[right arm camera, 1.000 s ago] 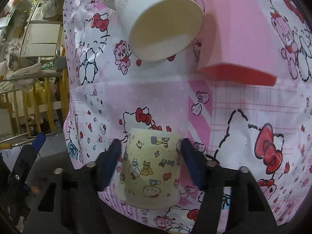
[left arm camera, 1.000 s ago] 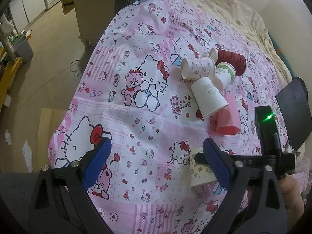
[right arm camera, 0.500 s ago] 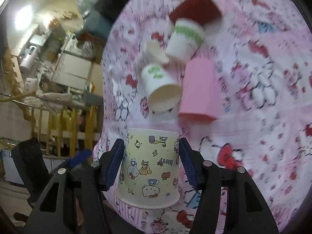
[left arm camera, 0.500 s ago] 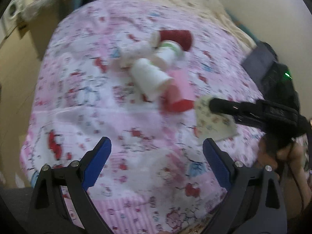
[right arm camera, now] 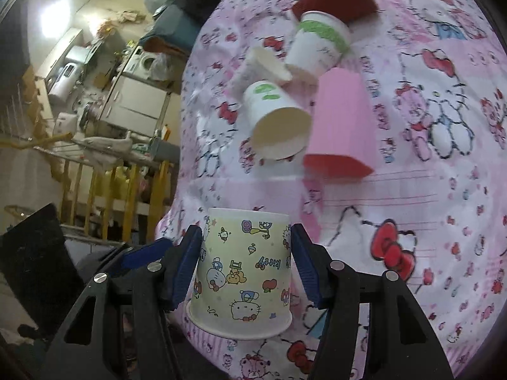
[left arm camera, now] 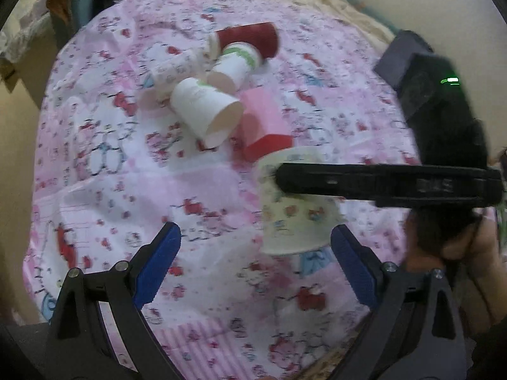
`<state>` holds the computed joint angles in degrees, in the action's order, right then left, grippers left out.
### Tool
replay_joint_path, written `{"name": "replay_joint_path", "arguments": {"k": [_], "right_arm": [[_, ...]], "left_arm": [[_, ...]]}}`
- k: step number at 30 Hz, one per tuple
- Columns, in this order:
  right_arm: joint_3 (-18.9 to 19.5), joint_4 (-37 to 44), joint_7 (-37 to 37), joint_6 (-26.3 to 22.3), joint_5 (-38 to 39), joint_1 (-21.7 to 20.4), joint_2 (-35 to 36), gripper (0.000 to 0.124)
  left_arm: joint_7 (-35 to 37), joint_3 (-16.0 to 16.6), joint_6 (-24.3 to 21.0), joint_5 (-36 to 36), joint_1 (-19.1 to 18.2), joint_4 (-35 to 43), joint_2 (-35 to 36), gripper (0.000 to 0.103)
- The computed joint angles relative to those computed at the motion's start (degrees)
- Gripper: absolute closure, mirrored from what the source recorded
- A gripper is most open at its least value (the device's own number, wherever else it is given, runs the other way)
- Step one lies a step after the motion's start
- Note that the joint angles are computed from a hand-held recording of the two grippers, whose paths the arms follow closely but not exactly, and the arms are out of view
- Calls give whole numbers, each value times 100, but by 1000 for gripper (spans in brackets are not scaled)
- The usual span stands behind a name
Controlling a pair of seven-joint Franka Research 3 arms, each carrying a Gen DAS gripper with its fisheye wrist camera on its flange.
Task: Flip cup upside down
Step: 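Lift the yellow cup with the right gripper and turn it rim-down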
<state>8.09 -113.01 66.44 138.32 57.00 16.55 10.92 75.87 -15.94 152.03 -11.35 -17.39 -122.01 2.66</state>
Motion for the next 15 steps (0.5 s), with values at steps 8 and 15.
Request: {"name": "replay_joint_path", "arguments": {"k": [8,15], "right_arm": [[-26,-85,-16,217,-610,120,-204,65],[-37,-142,-22,436,-858,208,-341,65]], "left_arm": [[-356,61,-238,283,64,27,64,8],[-576,81,-394,488,109,17,43,9]]}}
